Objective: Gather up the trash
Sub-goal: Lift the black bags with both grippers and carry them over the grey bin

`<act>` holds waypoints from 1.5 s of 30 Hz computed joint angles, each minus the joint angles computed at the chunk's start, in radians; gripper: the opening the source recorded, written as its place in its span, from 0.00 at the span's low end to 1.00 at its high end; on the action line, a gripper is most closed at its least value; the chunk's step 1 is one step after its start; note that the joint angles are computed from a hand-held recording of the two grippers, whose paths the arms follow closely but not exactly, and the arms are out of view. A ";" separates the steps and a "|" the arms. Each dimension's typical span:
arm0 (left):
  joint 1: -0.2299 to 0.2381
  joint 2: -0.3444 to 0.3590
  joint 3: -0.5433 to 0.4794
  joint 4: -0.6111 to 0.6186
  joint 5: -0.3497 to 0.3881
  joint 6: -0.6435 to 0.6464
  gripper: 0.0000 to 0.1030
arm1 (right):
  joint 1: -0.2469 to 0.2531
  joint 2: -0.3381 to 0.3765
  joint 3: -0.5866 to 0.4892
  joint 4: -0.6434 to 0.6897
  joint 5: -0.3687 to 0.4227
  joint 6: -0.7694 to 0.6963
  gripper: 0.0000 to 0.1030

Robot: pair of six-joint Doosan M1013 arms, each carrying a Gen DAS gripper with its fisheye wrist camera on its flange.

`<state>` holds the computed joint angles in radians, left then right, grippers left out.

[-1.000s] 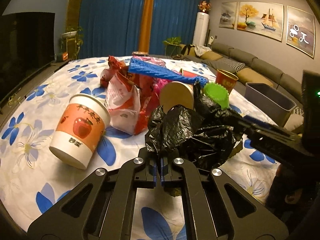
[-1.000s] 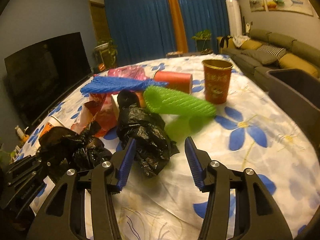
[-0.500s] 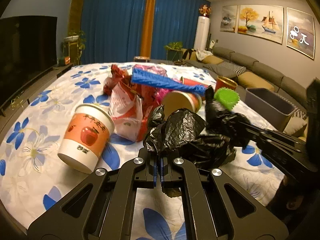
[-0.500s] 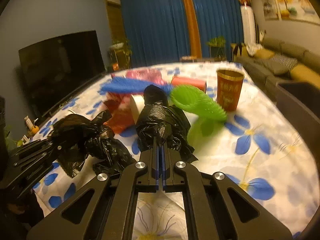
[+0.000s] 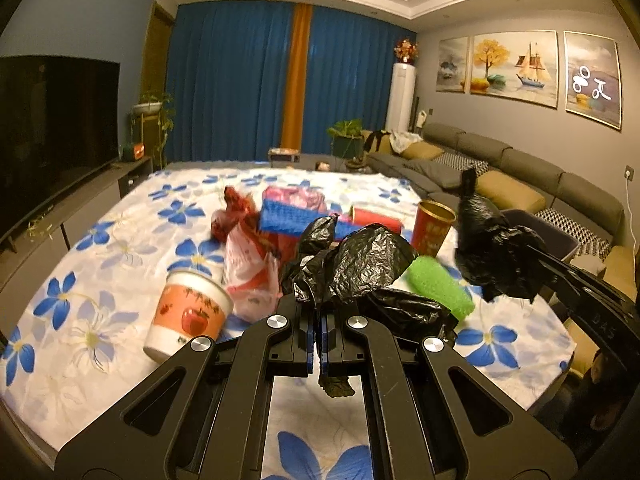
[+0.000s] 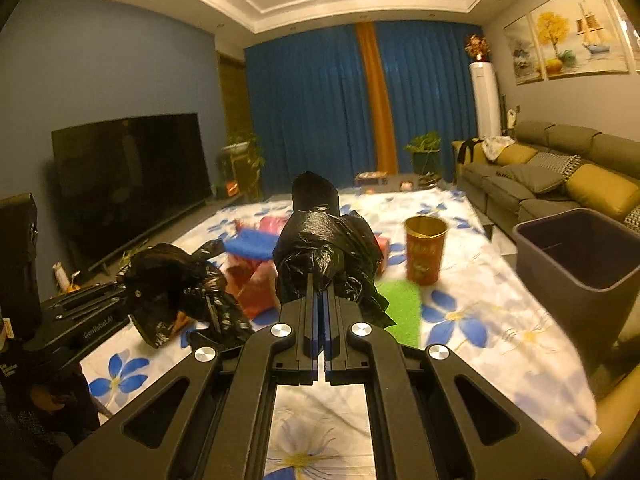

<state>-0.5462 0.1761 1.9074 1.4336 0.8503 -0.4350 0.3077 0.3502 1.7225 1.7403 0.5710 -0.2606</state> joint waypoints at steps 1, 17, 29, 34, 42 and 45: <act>0.000 0.001 -0.005 0.002 0.001 0.003 0.01 | -0.004 -0.002 0.003 0.016 -0.002 -0.012 0.03; 0.021 0.102 -0.201 0.049 -0.137 0.143 0.01 | -0.061 -0.012 0.008 0.407 -0.158 -0.330 0.03; 0.054 0.290 -0.490 -0.010 -0.347 0.343 0.01 | -0.106 0.065 -0.101 0.872 -0.294 -0.743 0.03; 0.073 0.365 -0.590 -0.115 -0.409 0.469 0.01 | -0.121 0.100 -0.146 0.903 -0.313 -0.767 0.03; 0.096 0.450 -0.703 -0.326 -0.472 0.678 0.01 | -0.133 0.143 -0.206 0.898 -0.359 -0.744 0.03; 0.099 0.469 -0.728 -0.359 -0.482 0.722 0.01 | -0.134 0.157 -0.227 0.882 -0.375 -0.724 0.03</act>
<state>-0.4475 0.6455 1.1790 1.0747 0.3679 0.2872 0.1733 0.5072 1.4958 2.6223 0.1961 -0.9849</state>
